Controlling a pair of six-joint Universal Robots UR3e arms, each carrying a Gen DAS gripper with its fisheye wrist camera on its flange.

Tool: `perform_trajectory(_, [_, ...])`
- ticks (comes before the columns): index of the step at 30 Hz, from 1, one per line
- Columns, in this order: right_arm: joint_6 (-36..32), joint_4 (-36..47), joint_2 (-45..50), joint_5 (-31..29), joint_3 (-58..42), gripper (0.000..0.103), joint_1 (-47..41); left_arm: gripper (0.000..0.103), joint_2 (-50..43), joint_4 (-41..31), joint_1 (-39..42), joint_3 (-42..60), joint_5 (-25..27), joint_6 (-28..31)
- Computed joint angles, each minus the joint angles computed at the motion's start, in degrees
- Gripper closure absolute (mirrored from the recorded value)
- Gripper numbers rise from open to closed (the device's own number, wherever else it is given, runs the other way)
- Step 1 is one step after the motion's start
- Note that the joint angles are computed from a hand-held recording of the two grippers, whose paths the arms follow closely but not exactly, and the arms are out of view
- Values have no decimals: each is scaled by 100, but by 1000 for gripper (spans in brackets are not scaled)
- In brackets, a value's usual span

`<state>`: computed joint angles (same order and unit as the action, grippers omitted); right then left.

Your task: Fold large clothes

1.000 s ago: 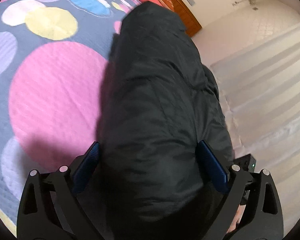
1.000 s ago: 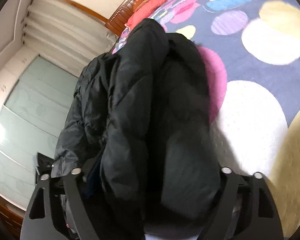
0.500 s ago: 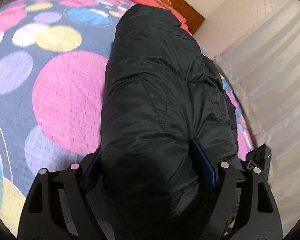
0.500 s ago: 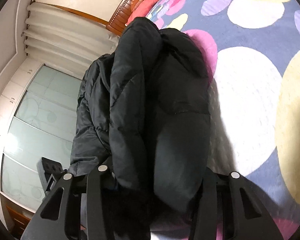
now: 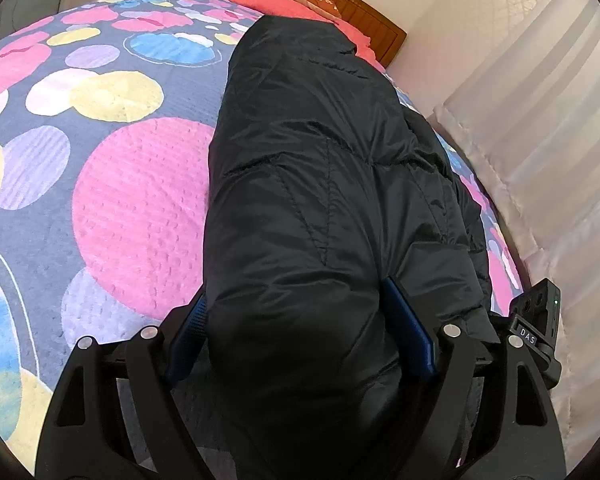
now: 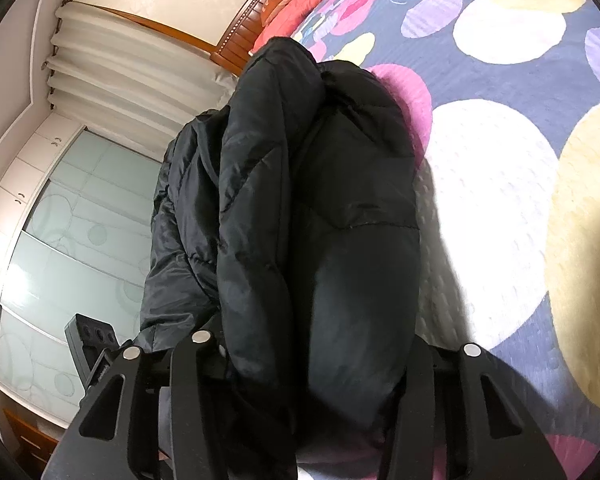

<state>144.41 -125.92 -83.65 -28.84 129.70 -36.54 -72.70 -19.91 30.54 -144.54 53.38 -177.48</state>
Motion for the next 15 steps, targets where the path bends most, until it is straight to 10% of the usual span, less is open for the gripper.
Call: perform_trajectory(15, [-271,719,-791,-215,280,38,-516,17,1408,-1366,506,-222,-199,380])
